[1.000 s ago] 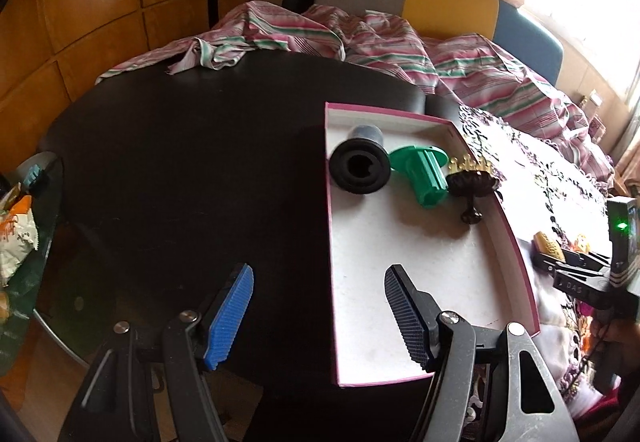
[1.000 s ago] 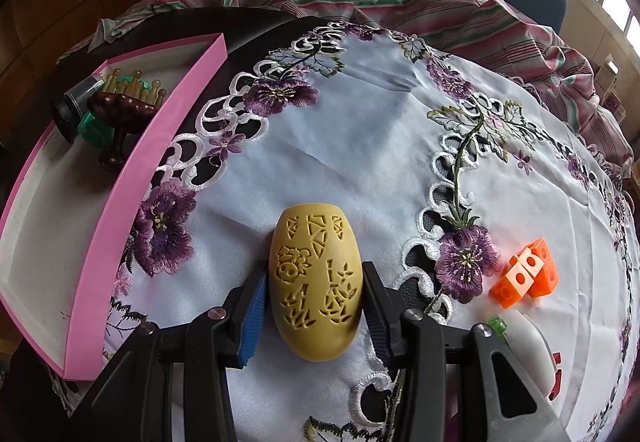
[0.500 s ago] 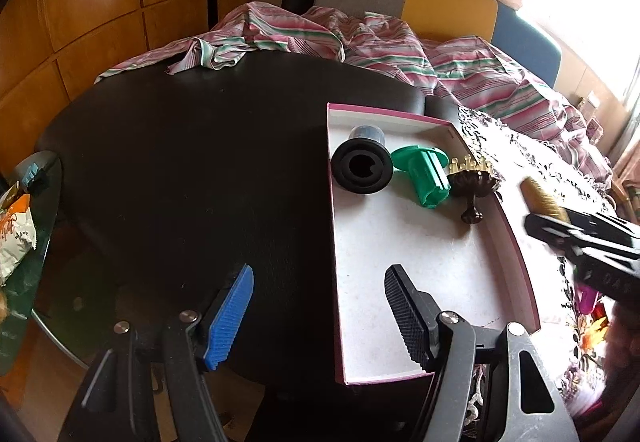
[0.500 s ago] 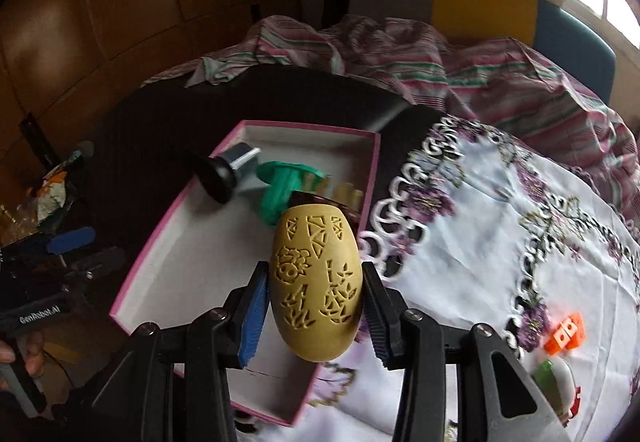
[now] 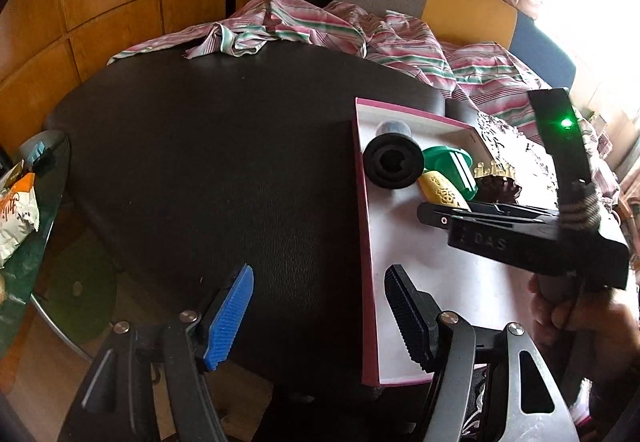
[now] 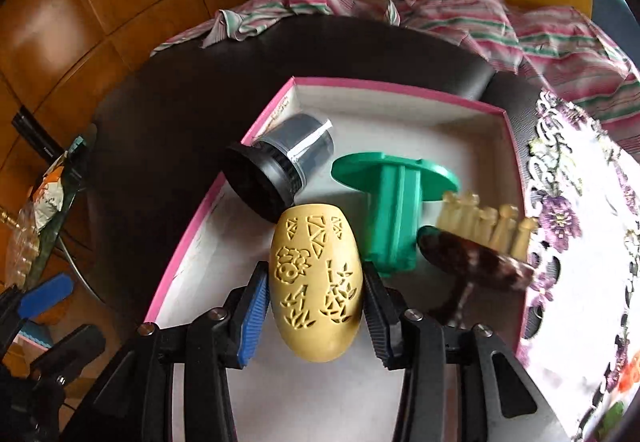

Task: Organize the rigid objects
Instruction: 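Carry the yellow egg into the tray and release it with the right gripper, then move the right gripper back toward the remaining toys on the tablecloth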

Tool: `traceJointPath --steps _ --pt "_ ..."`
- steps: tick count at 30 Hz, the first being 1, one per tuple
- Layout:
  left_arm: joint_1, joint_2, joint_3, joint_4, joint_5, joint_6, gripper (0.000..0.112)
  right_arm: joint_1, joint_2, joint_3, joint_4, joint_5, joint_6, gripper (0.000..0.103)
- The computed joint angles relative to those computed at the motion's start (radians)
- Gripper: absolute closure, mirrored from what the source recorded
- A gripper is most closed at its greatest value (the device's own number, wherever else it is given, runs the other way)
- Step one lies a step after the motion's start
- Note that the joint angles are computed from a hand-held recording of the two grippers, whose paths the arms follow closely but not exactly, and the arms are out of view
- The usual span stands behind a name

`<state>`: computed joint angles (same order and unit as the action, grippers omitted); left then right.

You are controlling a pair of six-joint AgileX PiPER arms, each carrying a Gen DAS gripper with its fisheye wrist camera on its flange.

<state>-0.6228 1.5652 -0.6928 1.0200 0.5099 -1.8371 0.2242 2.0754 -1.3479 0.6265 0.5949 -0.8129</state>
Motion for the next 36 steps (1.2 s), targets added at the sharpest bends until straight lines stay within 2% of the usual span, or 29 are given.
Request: traceJointPath --steps 2,6,15,18,22,26,36 --pt "-0.005 0.002 0.003 0.010 0.001 -0.011 0.043 0.004 -0.004 0.008 -0.001 -0.029 -0.001 0.058" --pt "-0.016 0.005 0.005 0.022 0.004 -0.026 0.043 0.000 -0.006 0.004 -0.012 -0.017 0.013 0.057" --pt "-0.034 -0.007 -0.003 0.014 0.035 -0.016 0.043 -0.048 -0.120 0.136 0.136 -0.057 -0.165 0.056" --pt "-0.065 -0.007 -0.012 0.030 0.078 -0.026 0.043 -0.066 -0.170 0.192 0.166 -0.077 -0.219 0.056" --pt "-0.069 -0.017 -0.013 0.032 0.078 -0.016 0.043 -0.106 -0.231 0.251 0.225 -0.076 -0.302 0.056" --pt "-0.077 -0.021 -0.015 0.029 0.077 -0.007 0.043 -0.163 -0.288 0.303 0.272 -0.065 -0.374 0.056" --pt "-0.106 -0.008 -0.035 0.009 0.085 0.031 0.043 -0.357 -0.356 0.341 0.249 -0.021 -0.435 0.056"
